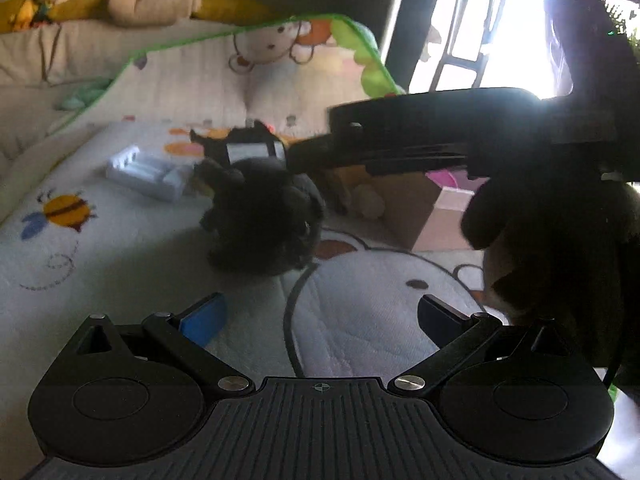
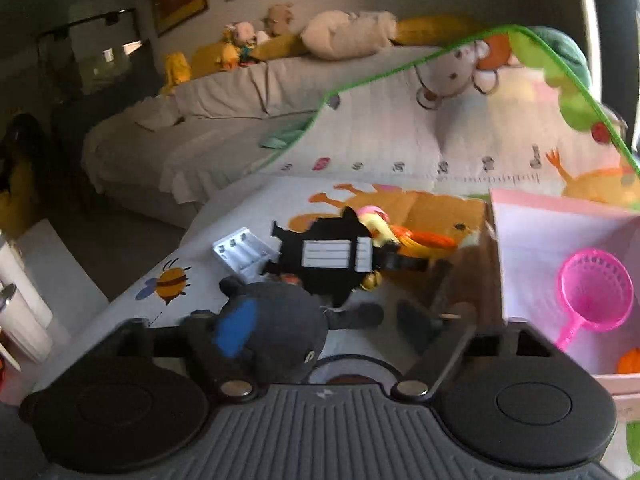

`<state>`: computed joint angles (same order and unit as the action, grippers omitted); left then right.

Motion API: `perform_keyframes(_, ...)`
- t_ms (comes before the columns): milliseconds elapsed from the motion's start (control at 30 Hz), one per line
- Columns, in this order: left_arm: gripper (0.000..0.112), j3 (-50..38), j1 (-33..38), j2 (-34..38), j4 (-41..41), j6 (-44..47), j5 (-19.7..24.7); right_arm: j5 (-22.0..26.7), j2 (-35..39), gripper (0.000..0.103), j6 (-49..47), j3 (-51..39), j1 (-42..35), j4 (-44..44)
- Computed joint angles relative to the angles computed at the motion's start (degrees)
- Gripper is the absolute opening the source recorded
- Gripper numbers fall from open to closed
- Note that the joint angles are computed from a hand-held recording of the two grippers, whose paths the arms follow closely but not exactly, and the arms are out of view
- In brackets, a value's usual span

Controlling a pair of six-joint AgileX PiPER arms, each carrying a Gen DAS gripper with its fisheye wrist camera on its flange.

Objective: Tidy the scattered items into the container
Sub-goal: 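Reach the right tool to the black luggage tag and grasp it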

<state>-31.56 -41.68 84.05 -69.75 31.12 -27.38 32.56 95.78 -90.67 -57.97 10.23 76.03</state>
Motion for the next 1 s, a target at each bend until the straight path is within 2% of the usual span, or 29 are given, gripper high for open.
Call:
perform_keyframes(67,0.103,-1.0,0.8,0.6,-1.3,2.0,1.7,0.4,1.1,0.091,0.8,-1.0,1.2,-0.6)
perform_keyframes(200,0.103,0.2,1.1,0.0,2.3,-2.6,1.6,4.6,3.3,0.091,7.1,-5.1,1.7,-7.1)
perform_keyframes(333,0.103,-0.5,0.2,0.5,-0.3,0.0,0.8,5.0,2.8,0.091,7.2,-5.4,1.0,-6.8)
perform_keyframes(400,0.103,-0.6,-0.3,0.5,-1.5,1.0,0.1,5.8,2.9,0.084,12.6,-7.7,0.3,-9.1)
perform_keyframes(433,0.103,-0.6,-0.4,0.5,-1.7,0.9,-0.1,6.2,3.7,0.074,18.3,-10.3,0.4,-12.4)
perform_keyframes(467,0.103,-0.5,-0.3,0.5,-1.7,0.6,-0.1,7.4,5.5,0.071,24.0,-13.7,0.3,-15.3)
perform_keyframes(600,0.103,0.2,-0.4,0.2,0.0,-1.9,-0.6,12.3,14.1,0.07,46.9,-27.7,0.5,-23.7)
perform_keyframes(767,0.103,4.1,0.8,-1.1,11.1,-17.0,-3.7,18.6,24.3,0.05,74.2,-42.8,0.5,-32.1)
perform_keyframes(867,0.103,6.2,1.8,-1.8,16.3,-25.2,-5.7,16.4,26.4,0.038,81.4,-44.4,1.5,-34.8)
perform_keyframes(900,0.103,6.7,2.4,-2.0,18.2,-27.6,-5.8,14.7,26.5,0.037,82.7,-44.1,2.0,-35.6)
perform_keyframes(1000,0.103,7.9,4.5,-2.4,23.5,-33.9,-5.4,11.0,27.5,0.028,80.3,-43.6,3.1,-34.5)
